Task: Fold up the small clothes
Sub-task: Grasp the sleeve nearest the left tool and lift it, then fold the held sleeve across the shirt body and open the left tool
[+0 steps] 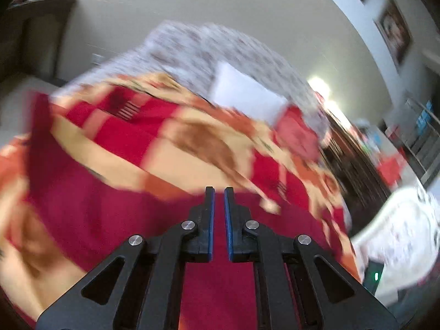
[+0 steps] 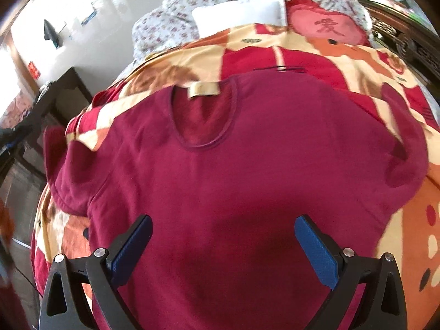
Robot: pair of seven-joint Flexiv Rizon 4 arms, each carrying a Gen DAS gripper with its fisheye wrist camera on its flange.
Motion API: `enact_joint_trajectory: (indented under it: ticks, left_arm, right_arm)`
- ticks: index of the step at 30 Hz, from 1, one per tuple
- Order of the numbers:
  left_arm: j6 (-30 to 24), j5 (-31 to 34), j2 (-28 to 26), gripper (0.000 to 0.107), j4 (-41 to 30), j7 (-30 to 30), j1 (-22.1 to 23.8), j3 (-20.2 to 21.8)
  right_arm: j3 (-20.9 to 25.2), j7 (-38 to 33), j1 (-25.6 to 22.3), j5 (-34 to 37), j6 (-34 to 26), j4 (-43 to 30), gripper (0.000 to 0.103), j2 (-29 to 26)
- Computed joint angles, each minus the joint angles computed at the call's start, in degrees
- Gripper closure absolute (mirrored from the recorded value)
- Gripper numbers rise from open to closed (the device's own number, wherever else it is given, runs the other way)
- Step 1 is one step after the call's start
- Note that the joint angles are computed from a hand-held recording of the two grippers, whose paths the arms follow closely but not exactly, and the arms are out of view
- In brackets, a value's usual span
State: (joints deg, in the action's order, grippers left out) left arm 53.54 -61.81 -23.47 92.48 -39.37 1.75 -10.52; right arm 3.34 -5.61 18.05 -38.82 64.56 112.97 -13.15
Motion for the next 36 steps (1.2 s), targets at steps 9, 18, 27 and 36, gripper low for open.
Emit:
enact_joint_trajectory:
  ticks: [9,18,27,36]
  left_arm:
    - [2.3,13.9,-3.4,0.097,-2.8,-13.4,-0.7,4.0]
    - [4.9,22.2,-13.4,0.041,-13.3,-33.6,7.5,7.9]
    - [-5.4,26.5,-26.7,0.041,-29.8,-45.0,12.4,3.6]
    - [10.4,27.1,-18.7,0.101,-18.8,-32.0,12.6,-2.4]
  right_arm:
    - [0.7,1.3,-2.0,1.5,1.9,3.8,0.001,2.1]
    - [1.8,-5.8,-0.5,9.8,2.7,-1.9,0.001,-4.0]
    - [1.1,-11.9,1.4,13.5,-0.1,-5.9,0.001,-6.5]
    - [-0.1,-11.5,1.8,13.4,1.1,-4.7,0.001,-5.5]
